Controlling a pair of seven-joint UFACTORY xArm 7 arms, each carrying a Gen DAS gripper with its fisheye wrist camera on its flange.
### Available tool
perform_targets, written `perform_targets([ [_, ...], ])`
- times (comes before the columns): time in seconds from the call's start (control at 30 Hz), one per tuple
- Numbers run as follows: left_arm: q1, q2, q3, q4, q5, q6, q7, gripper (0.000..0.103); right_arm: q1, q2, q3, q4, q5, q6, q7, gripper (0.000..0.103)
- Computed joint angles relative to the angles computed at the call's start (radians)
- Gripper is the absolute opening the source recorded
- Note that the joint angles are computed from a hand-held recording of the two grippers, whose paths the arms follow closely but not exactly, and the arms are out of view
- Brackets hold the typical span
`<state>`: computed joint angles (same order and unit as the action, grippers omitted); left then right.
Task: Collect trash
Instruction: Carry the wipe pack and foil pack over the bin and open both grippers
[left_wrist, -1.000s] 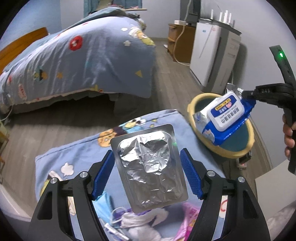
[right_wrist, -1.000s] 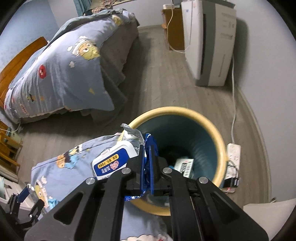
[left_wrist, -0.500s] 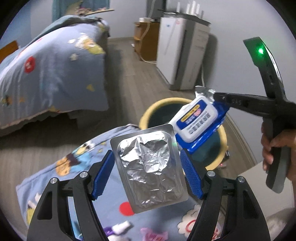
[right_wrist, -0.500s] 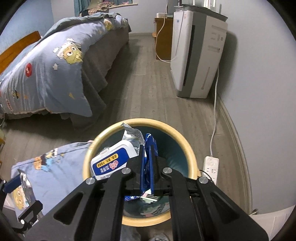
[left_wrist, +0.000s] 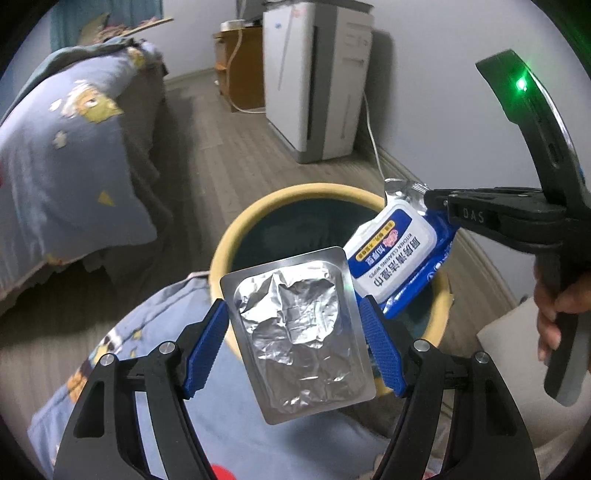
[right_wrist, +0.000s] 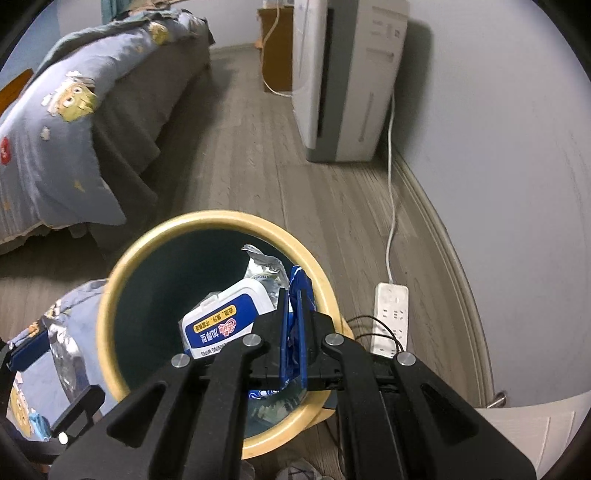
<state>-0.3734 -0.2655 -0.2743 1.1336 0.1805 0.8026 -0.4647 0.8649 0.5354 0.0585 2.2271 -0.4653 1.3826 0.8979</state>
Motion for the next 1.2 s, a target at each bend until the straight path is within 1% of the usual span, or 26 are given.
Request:
perform_targets([
  [0.13,-0.003,0.054,0.001,0.016,0.002,-0.030,-0.002,0.073,-0.012,0.005,0.000,-0.018,0.011,0.002,0.009,0.004],
  [0.3,-0.018,0.082,0.011,-0.001,-0.010,-0.073,0.001,0.073,-0.018,0.014,0.000,-0.031,0.017,0.005,0.017,0.004],
  [0.47,-0.020,0.109,0.015,0.001,0.017,-0.078,-0.008,0.074,-0.019,0.031,-0.004,-0.016,0.016,0.003,0.023,0.004],
  [0.57,-0.018,0.118,0.022,0.008,0.023,-0.085,-0.019,0.074,-0.018,0.027,-0.007,-0.026,0.010,-0.013,0.024,0.004],
  [0.67,-0.012,0.115,0.023,0.007,0.046,-0.093,-0.044,0.074,-0.023,-0.001,-0.001,-0.074,0.009,-0.064,0.049,0.004],
  [0.7,-0.012,0.109,0.025,0.000,0.043,-0.098,-0.047,0.074,-0.026,-0.004,0.002,-0.078,0.009,-0.082,0.051,0.005],
  [0.73,-0.012,0.103,0.028,-0.004,0.036,-0.104,-0.048,0.076,-0.027,-0.005,0.003,-0.081,0.004,-0.100,0.050,0.008],
  [0.83,-0.004,0.092,0.028,-0.012,0.043,-0.108,-0.063,0.084,-0.019,0.004,0.001,-0.060,-0.014,-0.110,0.040,0.010],
  [0.87,-0.004,0.086,0.032,-0.018,0.031,-0.112,-0.058,0.085,-0.016,0.009,-0.001,-0.050,-0.017,-0.107,0.038,0.019],
  [0.9,-0.002,0.076,0.034,-0.025,0.021,-0.113,-0.060,0.088,-0.013,0.013,-0.004,-0.041,-0.020,-0.107,0.039,0.026],
  [0.93,0.001,0.068,0.033,-0.030,0.023,-0.111,-0.068,0.091,-0.013,0.009,-0.006,-0.047,-0.023,-0.115,0.043,0.041],
  [0.97,0.005,0.056,0.033,-0.040,0.020,-0.113,-0.073,0.092,-0.011,0.003,-0.008,-0.055,-0.027,-0.123,0.049,0.052],
  [1.0,0.006,0.045,0.034,-0.051,0.013,-0.116,-0.075,0.093,-0.011,0.002,-0.009,-0.055,-0.029,-0.124,0.051,0.055],
  [1.03,0.009,0.033,0.034,-0.060,0.005,-0.114,-0.077,0.094,-0.012,0.001,-0.007,-0.054,-0.027,-0.125,0.051,0.061],
  [1.07,0.013,0.018,0.032,-0.070,0.003,-0.107,-0.085,0.095,-0.013,-0.003,-0.006,-0.059,-0.025,-0.132,0.054,0.071],
  [1.1,0.018,0.004,0.029,-0.079,0.004,-0.099,-0.096,0.096,-0.013,-0.008,-0.006,-0.065,-0.027,-0.139,0.058,0.077],
  [1.13,0.024,-0.018,0.027,-0.093,0.005,-0.090,-0.111,0.096,-0.013,-0.012,-0.005,-0.070,-0.030,-0.145,0.059,0.085],
  [1.17,0.028,-0.035,0.025,-0.105,0.000,-0.084,-0.120,0.096,-0.013,-0.012,-0.004,-0.067,-0.032,-0.146,0.056,0.090],
  [1.2,0.032,-0.060,0.024,-0.120,-0.006,-0.075,-0.133,0.096,-0.011,-0.006,-0.003,-0.055,-0.033,-0.142,0.051,0.092],
])
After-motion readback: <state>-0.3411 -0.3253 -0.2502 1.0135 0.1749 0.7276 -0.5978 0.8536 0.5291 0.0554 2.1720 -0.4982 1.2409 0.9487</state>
